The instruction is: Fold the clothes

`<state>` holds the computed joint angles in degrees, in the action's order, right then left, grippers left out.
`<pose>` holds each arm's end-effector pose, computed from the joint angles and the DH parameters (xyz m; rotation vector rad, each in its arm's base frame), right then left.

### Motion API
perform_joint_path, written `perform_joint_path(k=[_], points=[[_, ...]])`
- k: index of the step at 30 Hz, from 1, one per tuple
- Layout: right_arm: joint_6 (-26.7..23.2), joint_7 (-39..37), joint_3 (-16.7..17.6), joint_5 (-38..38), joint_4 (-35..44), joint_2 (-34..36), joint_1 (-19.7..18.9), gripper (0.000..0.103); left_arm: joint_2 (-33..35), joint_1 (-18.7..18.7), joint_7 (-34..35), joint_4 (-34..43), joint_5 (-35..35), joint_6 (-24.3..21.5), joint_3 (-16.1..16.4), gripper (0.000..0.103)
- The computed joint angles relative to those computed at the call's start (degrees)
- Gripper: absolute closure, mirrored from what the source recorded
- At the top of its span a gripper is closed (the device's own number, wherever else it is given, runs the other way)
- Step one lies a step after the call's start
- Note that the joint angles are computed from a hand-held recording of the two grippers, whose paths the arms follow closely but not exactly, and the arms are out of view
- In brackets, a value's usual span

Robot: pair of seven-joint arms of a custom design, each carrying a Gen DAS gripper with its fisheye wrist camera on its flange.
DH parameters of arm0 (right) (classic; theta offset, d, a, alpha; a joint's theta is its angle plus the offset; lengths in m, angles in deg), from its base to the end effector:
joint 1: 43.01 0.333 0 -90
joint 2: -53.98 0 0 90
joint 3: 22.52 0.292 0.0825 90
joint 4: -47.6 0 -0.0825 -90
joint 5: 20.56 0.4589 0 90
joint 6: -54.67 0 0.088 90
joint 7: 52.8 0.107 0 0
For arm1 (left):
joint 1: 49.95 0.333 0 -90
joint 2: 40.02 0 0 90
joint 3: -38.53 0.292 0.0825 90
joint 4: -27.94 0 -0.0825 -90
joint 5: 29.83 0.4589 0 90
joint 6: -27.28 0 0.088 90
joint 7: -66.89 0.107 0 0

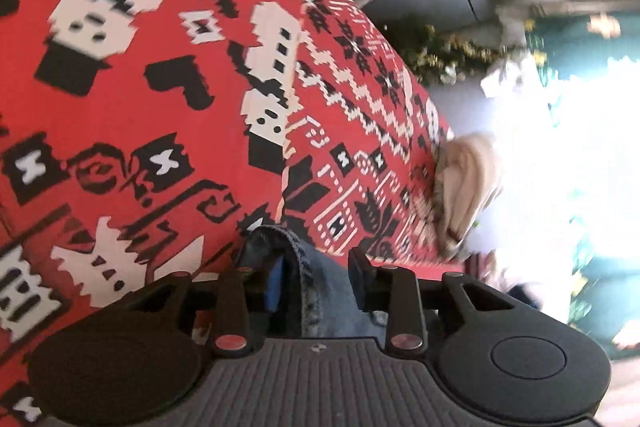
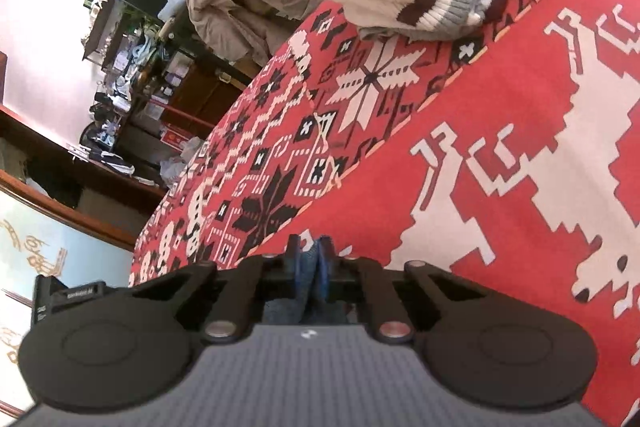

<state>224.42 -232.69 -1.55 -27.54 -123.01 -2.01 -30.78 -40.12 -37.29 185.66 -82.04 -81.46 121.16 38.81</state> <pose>0.3450 0.2015 0.4388 -0.7297 2.0489 -0.1821 0.6119 0.0595 0.4555 1.6259 -1.7542 0.9013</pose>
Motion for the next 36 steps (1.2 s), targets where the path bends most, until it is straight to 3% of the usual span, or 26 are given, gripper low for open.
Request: perform_joint_path(k=[2, 6, 8, 13, 15, 16, 18, 21, 26, 28, 31, 34, 36], points=[[0.33, -0.11, -0.23, 0.04, -0.31, -0.07, 0.23, 0.094, 0.17, 0.45, -2.18, -0.46, -2.08, 0.58, 0.36, 0.071], [0.08, -0.13, 0.11, -0.04, -0.22, 0.04, 0.13, 0.094, -2.01, 1.35, -3.08, -3.94, -9.3, 6.62, 1.42, 0.071], [0.02, 0.02, 0.3, -0.13, -0.13, 0.16, 0.03, 0.094, -1.36, 1.69, -3.69, -3.36, -11.19, 4.01, 1.94, 0.071], [-1.27, -0.8, -0.72, -0.21, 0.23, -0.09, 0.84, 0.094, -2.4, 1.0, -2.4, -2.98, -4.16, 1.72, 1.14, 0.066], [-1.46, -1.04, -1.07, -0.14, 0.32, -0.04, 1.04, 0.094, -2.57, 0.62, -2.41, -3.32, -2.68, 1.52, 1.01, 0.066], [-1.68, -1.09, -1.06, -0.16, 0.29, -0.24, 1.07, 0.094, -2.78, 0.48, -2.06, -3.87, -3.38, 1.6, 1.04, 0.07], [-2.62, -0.77, 0.27, -0.81, 0.91, -0.34, 0.28, 0.099, -5.66, -0.31, 1.49, -6.73, -2.1, 6.02, 0.49, 0.094], [-5.28, -0.45, 1.88, -2.54, 1.56, -1.04, -0.35, 0.101, -10.65, -2.29, 9.45, -11.58, 0.32, 13.52, 0.4, 0.094], [-6.95, -0.6, 1.71, -4.67, 1.55, -1.37, 0.0, 0.101, -13.74, -4.71, 16.3, -14.32, 1.67, 17.42, 2.07, 0.093], [-8.69, -2.81, 0.55, -5.79, 1.52, -2.5, 1.24, 0.101, -15.21, -5.34, 18.53, -15.16, 2.89, 20.28, 2.03, 0.085], [-16.92, -5.22, 1.06, -8.02, 2.48, -6.02, 2.47, 0.1, -18.54, -6.65, 21.95, -17.46, 4.18, 24.99, 2.28, 0.085], [-19.2, -7.56, -0.78, -8.89, 1.86, -9.54, 4.79, 0.099, -22.45, -8.46, 27.35, -19.82, 2.82, 25.79, 3.98, 0.085], [-18.52, -10.57, -0.43, -10.3, 4.56, -7.0, 5.22, 0.094, -25.43, -9.89, 31.27, -21.55, 2.54, 24.28, 4.94, 0.087]])
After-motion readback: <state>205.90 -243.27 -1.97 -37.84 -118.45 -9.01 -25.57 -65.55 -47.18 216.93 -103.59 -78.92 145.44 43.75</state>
